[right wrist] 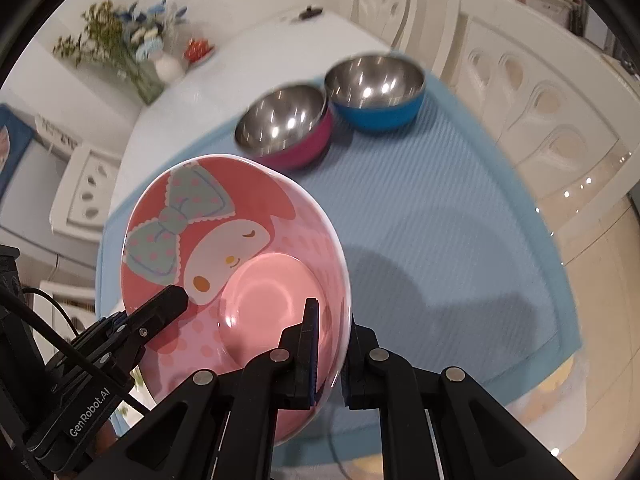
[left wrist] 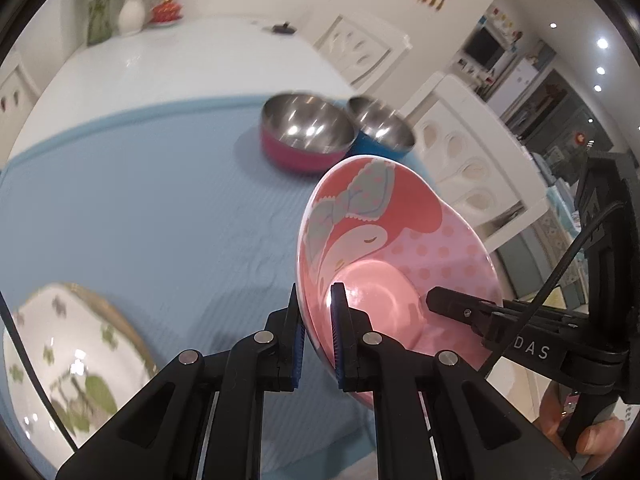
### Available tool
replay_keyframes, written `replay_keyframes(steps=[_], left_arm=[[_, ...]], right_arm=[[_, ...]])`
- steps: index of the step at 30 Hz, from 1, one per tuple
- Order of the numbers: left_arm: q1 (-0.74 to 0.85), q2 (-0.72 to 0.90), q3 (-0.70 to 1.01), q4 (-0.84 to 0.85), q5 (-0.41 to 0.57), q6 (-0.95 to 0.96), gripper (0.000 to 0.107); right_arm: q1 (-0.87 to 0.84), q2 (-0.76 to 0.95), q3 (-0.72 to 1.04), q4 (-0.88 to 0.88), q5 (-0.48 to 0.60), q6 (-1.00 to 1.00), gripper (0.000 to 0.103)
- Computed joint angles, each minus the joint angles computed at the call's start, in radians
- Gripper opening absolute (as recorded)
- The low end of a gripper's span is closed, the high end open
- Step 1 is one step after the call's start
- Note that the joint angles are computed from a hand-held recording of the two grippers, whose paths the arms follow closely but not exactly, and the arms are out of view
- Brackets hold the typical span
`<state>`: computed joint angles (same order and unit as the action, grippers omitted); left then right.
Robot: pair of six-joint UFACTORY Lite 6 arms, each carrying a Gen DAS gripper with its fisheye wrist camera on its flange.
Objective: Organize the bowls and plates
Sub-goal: 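Carry the pink bowl beside the plate stack and lower it onto the mat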
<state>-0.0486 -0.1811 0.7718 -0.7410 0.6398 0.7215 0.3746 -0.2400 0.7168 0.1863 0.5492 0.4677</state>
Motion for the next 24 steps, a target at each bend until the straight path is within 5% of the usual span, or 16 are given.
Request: replay_keyframes(steps=[19, 24], left_arm=[[0.023, 0.018, -0.234, -0.148, -0.119, 0.191, 0.01], [-0.028, -0.064, -0.277, -0.045, -0.177, 0.063, 0.011]], right_arm=[[0.092, 0.126, -0.142, 0.025, -0.187, -0.026, 0.008], [0.061, 0.076, -0.198, 0.138, -0.182, -0.133, 0.008]])
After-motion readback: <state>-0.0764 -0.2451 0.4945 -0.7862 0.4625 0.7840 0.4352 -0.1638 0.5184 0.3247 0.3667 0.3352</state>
